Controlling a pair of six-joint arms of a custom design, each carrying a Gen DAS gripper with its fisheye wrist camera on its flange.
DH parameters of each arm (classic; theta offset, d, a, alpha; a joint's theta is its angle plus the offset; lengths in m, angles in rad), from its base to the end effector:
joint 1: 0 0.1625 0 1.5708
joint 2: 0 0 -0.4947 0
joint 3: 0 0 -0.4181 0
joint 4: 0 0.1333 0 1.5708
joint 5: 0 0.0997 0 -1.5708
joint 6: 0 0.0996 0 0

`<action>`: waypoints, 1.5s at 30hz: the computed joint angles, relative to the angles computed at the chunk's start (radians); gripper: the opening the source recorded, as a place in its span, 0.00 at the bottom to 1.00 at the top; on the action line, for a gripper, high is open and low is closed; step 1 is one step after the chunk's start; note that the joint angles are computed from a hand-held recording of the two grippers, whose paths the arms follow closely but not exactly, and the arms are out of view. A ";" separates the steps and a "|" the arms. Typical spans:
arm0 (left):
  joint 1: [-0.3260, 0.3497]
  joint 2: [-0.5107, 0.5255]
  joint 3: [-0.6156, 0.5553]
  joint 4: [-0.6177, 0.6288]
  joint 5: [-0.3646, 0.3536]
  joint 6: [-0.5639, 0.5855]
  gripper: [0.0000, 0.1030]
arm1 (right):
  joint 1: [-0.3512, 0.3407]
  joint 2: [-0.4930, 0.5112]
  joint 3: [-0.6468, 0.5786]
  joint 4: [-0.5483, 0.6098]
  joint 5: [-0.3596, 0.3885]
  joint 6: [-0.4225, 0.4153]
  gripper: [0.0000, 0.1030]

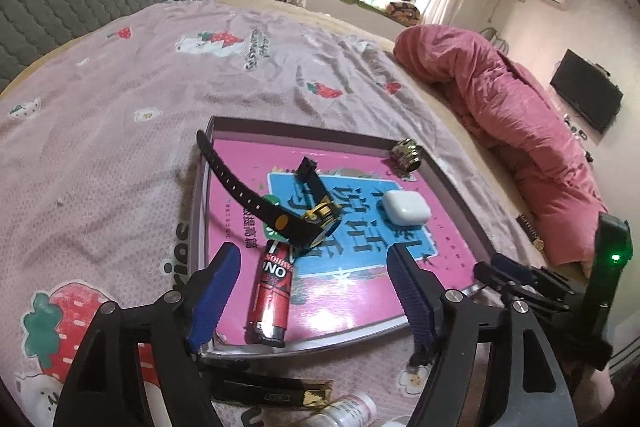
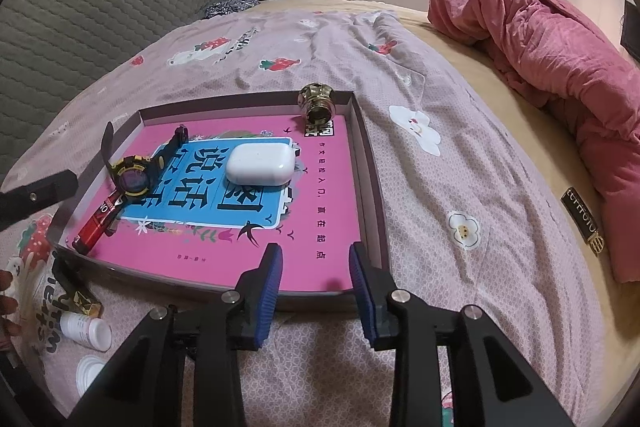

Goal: Organize rigid objects
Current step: 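Withdraw both open tools from the box toward the remaining objects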

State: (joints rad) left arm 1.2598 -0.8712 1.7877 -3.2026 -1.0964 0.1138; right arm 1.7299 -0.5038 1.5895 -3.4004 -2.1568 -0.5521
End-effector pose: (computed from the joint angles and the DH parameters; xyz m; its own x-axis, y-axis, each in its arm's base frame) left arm -0.0459 -0.7272 0.2077 -0.9063 0.0687 -0.4171 0.3361 0.7155 -0.6124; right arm 0.1973 -0.7358 0.0379 -0.6898 -0.1786 0.7016 -0.5618 0.7433 -0.3631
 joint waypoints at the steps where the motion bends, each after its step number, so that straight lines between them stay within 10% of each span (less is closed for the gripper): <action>1: -0.002 -0.003 0.004 -0.005 -0.004 0.001 0.75 | 0.000 -0.001 0.001 0.002 0.002 -0.001 0.39; 45: -0.094 -0.071 0.082 0.214 0.106 -0.090 0.75 | 0.032 -0.050 0.113 -0.146 0.047 -0.018 0.52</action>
State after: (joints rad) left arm 1.1653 -0.9418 1.8699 -2.9883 -0.9900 0.0237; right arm 1.7618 -0.5533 1.7024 -3.5460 -2.1094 -0.5700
